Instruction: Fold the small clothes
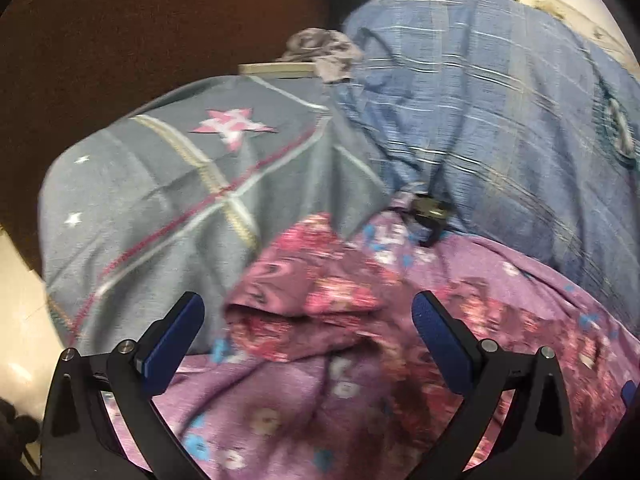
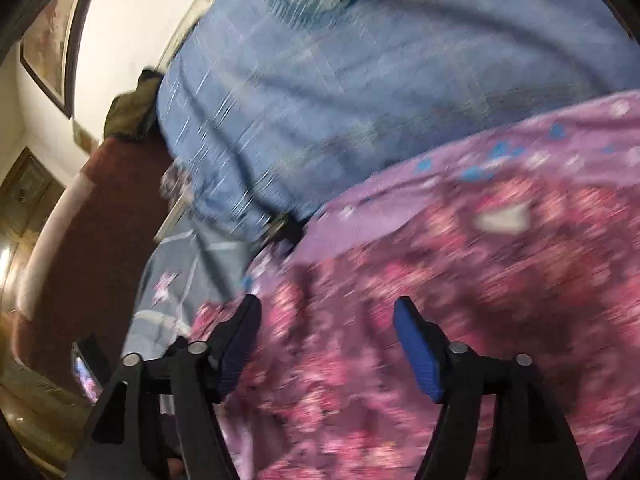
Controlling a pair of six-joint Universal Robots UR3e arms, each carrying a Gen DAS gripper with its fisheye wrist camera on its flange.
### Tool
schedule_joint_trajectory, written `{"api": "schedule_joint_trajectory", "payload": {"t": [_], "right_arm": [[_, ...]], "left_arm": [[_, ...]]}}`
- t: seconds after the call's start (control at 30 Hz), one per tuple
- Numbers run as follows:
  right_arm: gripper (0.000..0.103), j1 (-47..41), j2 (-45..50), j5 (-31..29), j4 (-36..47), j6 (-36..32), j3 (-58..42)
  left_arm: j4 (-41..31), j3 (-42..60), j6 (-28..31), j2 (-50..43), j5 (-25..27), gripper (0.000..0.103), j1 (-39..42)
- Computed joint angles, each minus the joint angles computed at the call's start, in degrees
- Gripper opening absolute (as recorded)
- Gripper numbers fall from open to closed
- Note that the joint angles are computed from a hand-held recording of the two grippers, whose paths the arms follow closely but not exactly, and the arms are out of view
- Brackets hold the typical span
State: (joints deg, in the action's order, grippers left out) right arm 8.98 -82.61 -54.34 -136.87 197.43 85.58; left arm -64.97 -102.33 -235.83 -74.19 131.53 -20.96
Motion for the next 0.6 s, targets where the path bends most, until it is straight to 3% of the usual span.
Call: {"api": "schedule_joint_trajectory", "payload": {"t": [0.07, 0.17, 0.27, 0.4, 0.47, 0.6], "right_arm": [[0.074, -3.03, -5.19, -3.68, 0.23, -1.56, 4.28], [0.066, -9.73, -13.07, -4.64, -0.78, -3.64, 13.59], [0.051, -20.05, -20.75, -1.49, -0.37, -5.88, 22.89], [0.047, -31.57, -25.28, 2.96, -0.08, -8.26, 31.27], [0.047, -35.19, -25.69, 5.23, 1.13, -10.96, 33.6], [0.043, -32.89, -18.25, -0.42, -1.17, -12.53, 33.19]], "left_arm": [[3.7, 0.4, 3.09, -1.56, -1.55, 0.103, -1.17], [11.56, 0.42, 10.41, -4.03, -7.57, 0.103, -2.28], [16.1, 2.7, 14.58, -8.86, -10.55, 0.103, -4.32], [18.58, 6.39, 16.32, -14.75, -15.81, 0.103, -4.58], [16.69, 9.63, 15.65, -19.05, -16.28, 0.103, -5.43], [-2.33, 23.61, 13.38, -31.27, -14.34, 0.103, -6.9]]}}
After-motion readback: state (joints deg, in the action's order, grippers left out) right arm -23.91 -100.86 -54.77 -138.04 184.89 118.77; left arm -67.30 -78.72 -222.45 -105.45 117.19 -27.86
